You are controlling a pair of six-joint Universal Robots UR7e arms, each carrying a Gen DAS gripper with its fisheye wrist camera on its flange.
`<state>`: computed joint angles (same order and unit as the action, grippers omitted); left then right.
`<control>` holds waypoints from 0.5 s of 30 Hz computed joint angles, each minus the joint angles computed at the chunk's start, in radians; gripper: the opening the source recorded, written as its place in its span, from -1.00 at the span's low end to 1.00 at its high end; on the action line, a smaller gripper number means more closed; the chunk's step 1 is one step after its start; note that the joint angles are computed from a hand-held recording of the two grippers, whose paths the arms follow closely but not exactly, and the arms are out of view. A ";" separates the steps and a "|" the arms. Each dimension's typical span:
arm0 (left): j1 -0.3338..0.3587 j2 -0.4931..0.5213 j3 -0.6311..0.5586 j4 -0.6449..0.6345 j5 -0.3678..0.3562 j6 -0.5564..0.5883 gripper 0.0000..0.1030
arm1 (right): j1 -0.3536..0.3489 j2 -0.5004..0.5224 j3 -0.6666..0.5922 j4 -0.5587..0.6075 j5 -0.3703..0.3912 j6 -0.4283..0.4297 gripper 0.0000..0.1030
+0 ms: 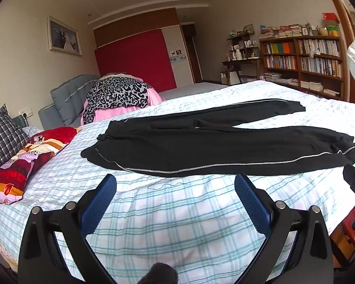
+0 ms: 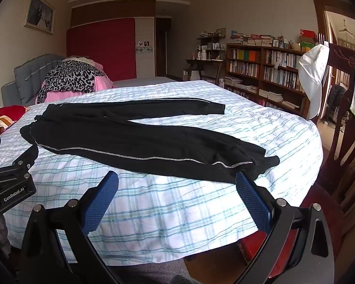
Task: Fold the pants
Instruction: 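Move both grippers toward the black sweatpants on the bed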
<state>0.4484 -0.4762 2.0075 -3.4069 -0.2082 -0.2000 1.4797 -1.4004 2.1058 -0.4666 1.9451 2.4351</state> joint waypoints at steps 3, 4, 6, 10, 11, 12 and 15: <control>0.000 -0.003 0.002 0.007 -0.003 -0.004 0.91 | 0.000 0.000 0.000 -0.003 0.000 0.000 0.95; -0.001 -0.003 0.003 0.005 -0.004 -0.003 0.91 | -0.001 0.000 0.000 0.000 -0.001 0.000 0.95; 0.001 -0.005 0.002 0.022 -0.005 -0.012 0.91 | 0.000 0.001 -0.001 -0.002 -0.001 0.000 0.95; 0.010 0.009 -0.005 -0.011 -0.011 0.020 0.91 | 0.003 0.001 -0.003 0.005 0.003 0.004 0.95; 0.011 0.009 -0.004 -0.012 -0.014 0.021 0.91 | 0.006 0.001 -0.003 0.007 0.006 0.005 0.95; 0.012 0.009 -0.003 -0.013 -0.020 0.021 0.91 | 0.006 0.012 -0.005 -0.001 0.005 0.005 0.95; 0.019 -0.027 0.011 0.065 -0.060 -0.043 0.91 | -0.005 0.023 -0.015 0.006 -0.002 0.009 0.95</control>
<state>0.4672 -0.5035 2.0189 -3.3417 -0.2685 -0.2429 1.4750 -1.3774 2.0912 -0.4609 1.9436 2.4439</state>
